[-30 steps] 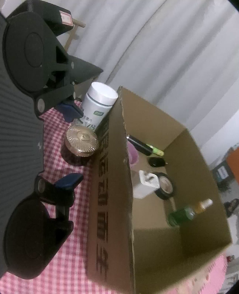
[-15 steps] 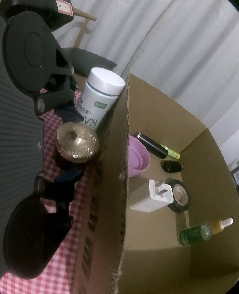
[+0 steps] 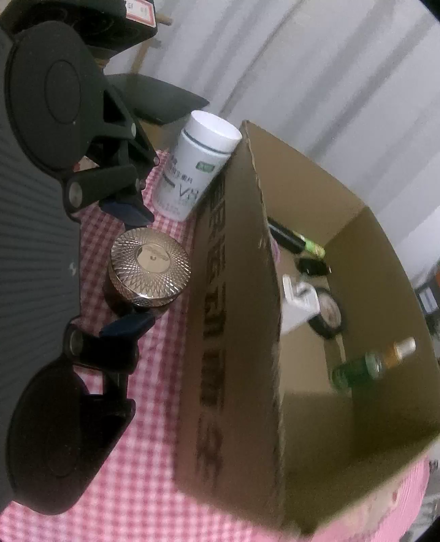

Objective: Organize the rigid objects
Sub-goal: 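Close the right gripper around the gold-lidded jar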

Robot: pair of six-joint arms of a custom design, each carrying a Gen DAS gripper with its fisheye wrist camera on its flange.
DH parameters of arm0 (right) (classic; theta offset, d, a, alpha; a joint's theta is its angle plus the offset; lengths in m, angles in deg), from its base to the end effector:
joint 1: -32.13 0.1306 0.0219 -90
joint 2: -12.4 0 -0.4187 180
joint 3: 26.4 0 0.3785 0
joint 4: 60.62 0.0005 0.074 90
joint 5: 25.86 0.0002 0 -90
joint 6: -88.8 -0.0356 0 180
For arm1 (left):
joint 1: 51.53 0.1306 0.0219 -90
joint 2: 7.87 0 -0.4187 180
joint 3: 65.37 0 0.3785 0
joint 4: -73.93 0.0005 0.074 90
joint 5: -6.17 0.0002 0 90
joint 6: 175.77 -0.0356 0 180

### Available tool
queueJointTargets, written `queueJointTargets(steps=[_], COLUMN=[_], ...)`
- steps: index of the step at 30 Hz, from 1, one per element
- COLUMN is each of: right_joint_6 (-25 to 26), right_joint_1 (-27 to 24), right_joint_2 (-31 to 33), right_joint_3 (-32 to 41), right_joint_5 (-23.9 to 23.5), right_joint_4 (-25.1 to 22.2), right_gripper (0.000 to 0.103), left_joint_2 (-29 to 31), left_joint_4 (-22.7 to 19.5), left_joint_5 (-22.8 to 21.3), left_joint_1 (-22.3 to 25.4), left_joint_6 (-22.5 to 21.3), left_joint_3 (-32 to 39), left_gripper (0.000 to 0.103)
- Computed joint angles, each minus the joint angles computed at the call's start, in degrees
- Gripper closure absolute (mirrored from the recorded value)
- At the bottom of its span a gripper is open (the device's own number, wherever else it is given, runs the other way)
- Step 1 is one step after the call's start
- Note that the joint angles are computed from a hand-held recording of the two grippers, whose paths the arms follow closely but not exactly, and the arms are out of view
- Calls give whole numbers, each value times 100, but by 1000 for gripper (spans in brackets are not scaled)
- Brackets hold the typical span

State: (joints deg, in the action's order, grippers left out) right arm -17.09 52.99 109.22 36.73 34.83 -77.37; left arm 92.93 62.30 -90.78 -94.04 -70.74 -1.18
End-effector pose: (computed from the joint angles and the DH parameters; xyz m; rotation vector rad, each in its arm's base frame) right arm 0.4176 0.1772 0.2553 -0.3429 2.4847 0.9029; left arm 0.3541 -0.3194 0.2345 0.5222 2.3723 -0.3166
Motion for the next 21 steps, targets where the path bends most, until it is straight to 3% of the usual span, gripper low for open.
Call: queueJointTargets(steps=[7, 16, 21], right_joint_6=[-268, -1093, -1276], right_joint_1=[-285, -580, -644], right_joint_2=[-204, -137, -132], right_joint_3=[-321, -515, -614], right_joint_5=[-67, -279, -428], right_joint_4=[186, 632, 770], right_gripper=[42, 43, 47], left_joint_2=[68, 200, 471], left_joint_4=[44, -43, -339], left_joint_5=[127, -295, -385], left_joint_1=[-133, -99, -84], left_joint_6=[-259, -435, -535], left_joint_3=[60, 261, 585], left_gripper=[5, 9, 25])
